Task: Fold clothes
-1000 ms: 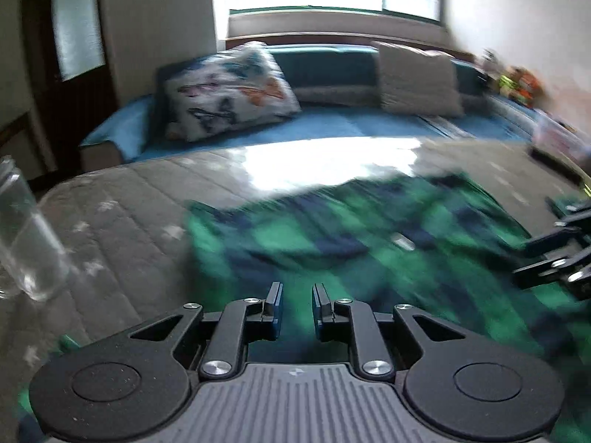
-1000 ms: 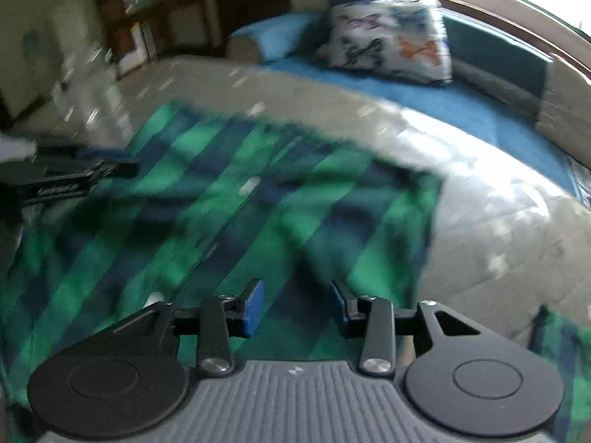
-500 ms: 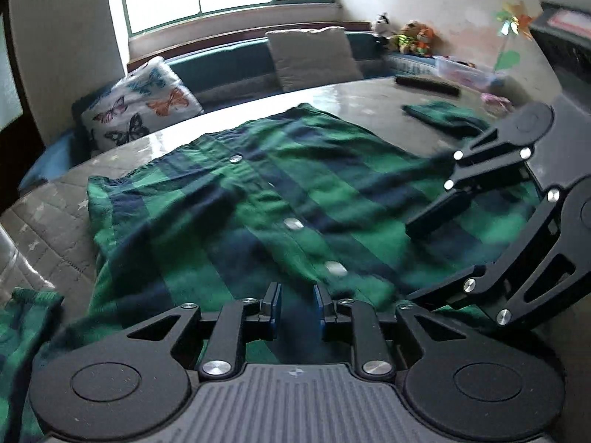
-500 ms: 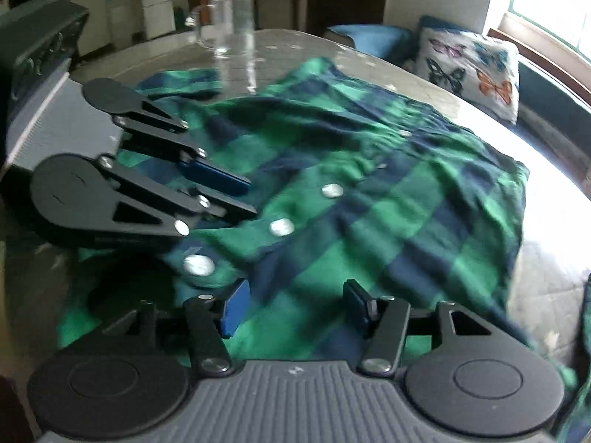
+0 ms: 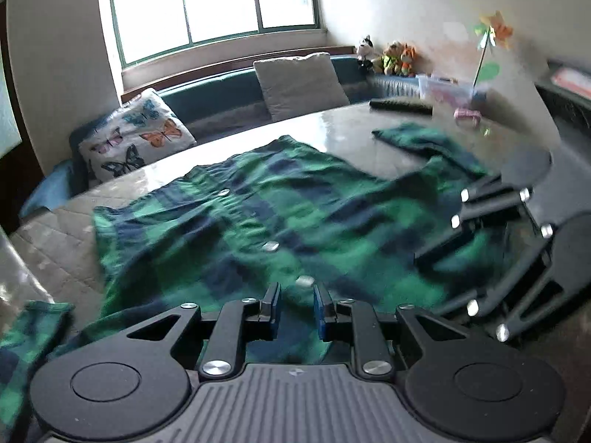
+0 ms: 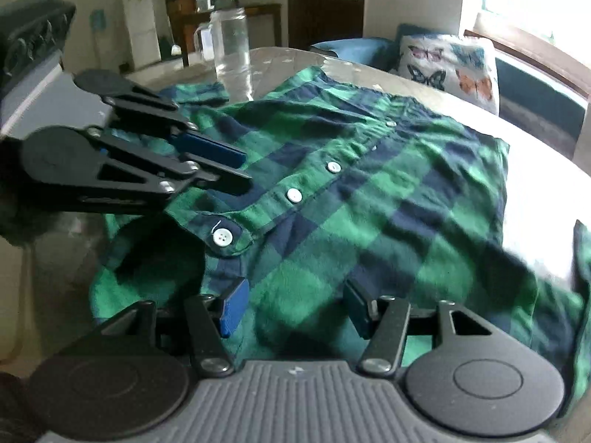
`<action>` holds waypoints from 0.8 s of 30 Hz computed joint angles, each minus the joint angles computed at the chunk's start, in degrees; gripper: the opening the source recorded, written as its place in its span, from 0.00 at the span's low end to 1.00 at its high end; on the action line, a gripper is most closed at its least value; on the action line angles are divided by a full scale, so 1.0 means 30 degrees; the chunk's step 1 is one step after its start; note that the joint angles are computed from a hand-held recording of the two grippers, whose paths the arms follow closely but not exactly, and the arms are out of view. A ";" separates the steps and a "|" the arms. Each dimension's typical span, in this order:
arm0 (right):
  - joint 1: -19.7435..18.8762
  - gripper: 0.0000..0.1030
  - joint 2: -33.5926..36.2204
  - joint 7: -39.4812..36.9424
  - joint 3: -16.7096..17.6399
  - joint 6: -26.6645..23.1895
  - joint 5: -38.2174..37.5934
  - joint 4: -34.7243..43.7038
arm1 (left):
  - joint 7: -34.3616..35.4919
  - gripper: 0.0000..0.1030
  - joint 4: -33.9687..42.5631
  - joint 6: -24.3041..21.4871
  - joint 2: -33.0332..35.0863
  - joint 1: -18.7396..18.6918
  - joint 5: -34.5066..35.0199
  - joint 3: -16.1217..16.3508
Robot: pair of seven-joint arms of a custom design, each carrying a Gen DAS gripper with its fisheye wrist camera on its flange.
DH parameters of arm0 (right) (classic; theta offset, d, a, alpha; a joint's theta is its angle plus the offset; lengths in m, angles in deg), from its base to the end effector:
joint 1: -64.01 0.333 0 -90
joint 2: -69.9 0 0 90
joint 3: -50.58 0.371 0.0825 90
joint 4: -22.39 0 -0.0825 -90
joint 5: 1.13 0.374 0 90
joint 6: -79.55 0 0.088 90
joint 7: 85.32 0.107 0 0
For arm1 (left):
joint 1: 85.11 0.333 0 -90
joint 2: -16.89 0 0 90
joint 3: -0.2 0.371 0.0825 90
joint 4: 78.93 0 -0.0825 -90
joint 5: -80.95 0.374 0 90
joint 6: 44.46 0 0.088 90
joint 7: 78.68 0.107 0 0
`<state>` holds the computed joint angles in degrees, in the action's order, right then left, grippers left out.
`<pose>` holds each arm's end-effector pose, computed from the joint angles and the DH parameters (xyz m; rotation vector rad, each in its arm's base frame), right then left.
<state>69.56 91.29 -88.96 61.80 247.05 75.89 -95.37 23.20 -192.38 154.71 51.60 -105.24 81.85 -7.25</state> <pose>0.6038 0.1094 0.3348 -2.1828 1.1173 -0.3671 0.6131 -0.3056 0.3208 -1.0987 2.2088 -0.9896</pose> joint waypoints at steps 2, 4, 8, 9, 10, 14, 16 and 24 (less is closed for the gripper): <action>-0.0370 0.56 -0.0238 0.0334 -0.0098 -0.0450 0.0605 -0.0054 | -0.0233 0.20 0.0576 -0.0538 0.0374 0.0431 0.0307 -0.0605; -0.0524 0.56 -0.0390 -0.0131 -0.0301 -0.0109 0.1714 0.0058 | -0.0247 0.20 0.0910 -0.1018 0.0687 0.0277 0.0473 -0.0578; -0.0603 0.56 -0.0015 -0.0035 -0.1307 0.0970 0.3326 0.1088 | -0.0143 0.21 0.0775 -0.0837 0.0851 -0.0525 0.0423 0.0122; -0.0628 0.56 0.0222 0.0432 -0.1573 0.1184 0.3228 0.1454 | -0.0174 0.21 0.0710 -0.0815 0.0831 -0.0484 0.0412 0.0068; -0.0658 0.56 0.0617 0.0935 -0.1764 0.1509 0.3091 0.1964 | -0.0208 0.21 0.0681 -0.0806 0.0825 -0.0462 0.0389 0.0045; -0.1153 0.56 0.2276 0.4830 -0.2244 0.1581 0.0559 0.3934 | -0.0357 0.22 0.0576 -0.0774 0.0802 -0.0395 0.0309 -0.0024; -0.1332 0.56 0.3099 0.7344 -0.2556 0.1002 -0.0953 0.4852 | -0.0382 0.22 0.0553 -0.0764 0.0788 -0.0467 0.0268 0.0045; -0.1797 0.56 0.5182 0.8111 -0.1205 0.6860 -0.1679 0.6308 | -0.0445 0.22 0.0516 -0.0703 0.0798 -0.0577 0.0164 0.0131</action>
